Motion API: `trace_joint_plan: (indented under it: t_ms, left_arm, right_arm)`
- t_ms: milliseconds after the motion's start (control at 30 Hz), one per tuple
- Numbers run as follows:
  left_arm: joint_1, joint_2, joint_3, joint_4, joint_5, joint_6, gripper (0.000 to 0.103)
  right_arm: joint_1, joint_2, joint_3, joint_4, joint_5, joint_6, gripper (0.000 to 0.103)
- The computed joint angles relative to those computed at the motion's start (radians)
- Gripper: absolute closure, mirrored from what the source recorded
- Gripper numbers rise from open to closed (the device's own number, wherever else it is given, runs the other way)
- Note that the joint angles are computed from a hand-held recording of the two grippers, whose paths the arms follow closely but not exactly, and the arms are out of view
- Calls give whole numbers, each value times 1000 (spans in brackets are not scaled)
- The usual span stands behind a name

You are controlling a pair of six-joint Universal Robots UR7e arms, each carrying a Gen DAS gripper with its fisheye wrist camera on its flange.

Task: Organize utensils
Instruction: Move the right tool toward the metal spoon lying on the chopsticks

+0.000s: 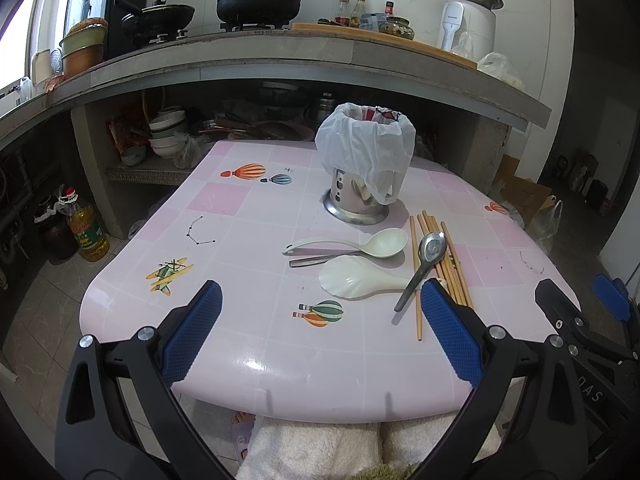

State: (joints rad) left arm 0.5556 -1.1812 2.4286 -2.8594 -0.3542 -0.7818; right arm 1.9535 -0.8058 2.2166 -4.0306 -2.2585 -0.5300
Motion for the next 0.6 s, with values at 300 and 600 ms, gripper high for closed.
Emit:
trace_joint_plan:
  t_ms: [300, 600]
  left_arm:
    - [41, 28, 3, -5, -38, -14, 7]
    - [182, 84, -98, 68, -81, 40, 7]
  right_arm:
    - [-20, 29, 2, -5, -3, -2, 6]
    - [-89, 41, -29, 91, 10, 39, 6]
